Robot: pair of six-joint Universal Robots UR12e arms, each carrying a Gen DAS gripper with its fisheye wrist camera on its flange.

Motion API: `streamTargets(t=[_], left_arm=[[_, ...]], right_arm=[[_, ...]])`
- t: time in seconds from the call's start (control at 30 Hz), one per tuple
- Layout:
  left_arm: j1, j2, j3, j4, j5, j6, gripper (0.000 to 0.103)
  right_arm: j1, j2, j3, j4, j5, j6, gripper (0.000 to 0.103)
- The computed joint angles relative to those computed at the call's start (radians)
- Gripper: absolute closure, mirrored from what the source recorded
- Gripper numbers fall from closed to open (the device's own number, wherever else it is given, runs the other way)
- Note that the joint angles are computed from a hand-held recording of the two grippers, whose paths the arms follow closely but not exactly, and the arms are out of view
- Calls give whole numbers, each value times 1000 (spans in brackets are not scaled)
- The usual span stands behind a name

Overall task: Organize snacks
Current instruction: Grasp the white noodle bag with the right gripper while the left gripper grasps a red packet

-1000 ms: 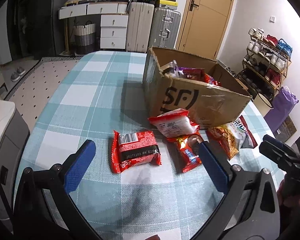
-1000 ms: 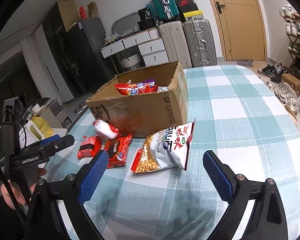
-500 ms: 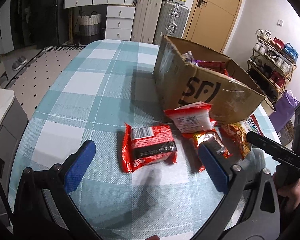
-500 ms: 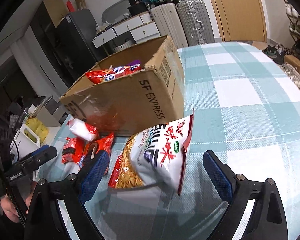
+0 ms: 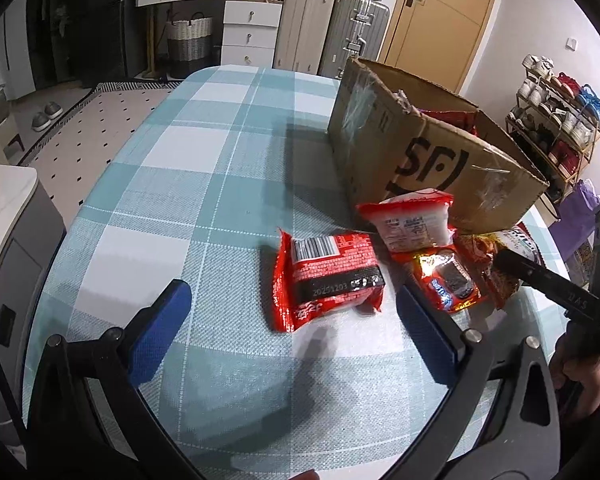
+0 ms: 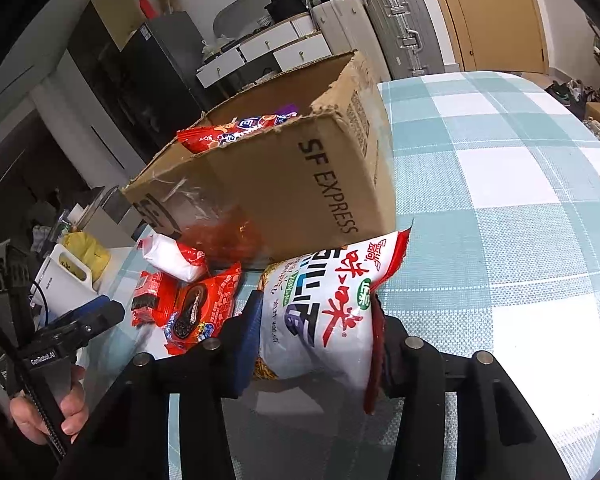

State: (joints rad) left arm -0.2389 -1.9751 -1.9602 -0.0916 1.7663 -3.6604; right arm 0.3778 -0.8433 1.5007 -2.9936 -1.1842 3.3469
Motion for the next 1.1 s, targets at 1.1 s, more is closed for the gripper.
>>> streamTargets(t=[1.1], left_arm=[[-17,-28,61,-82,-5,1,1]], right_arm=[[-8,-84,149,-228,-9,10,57]])
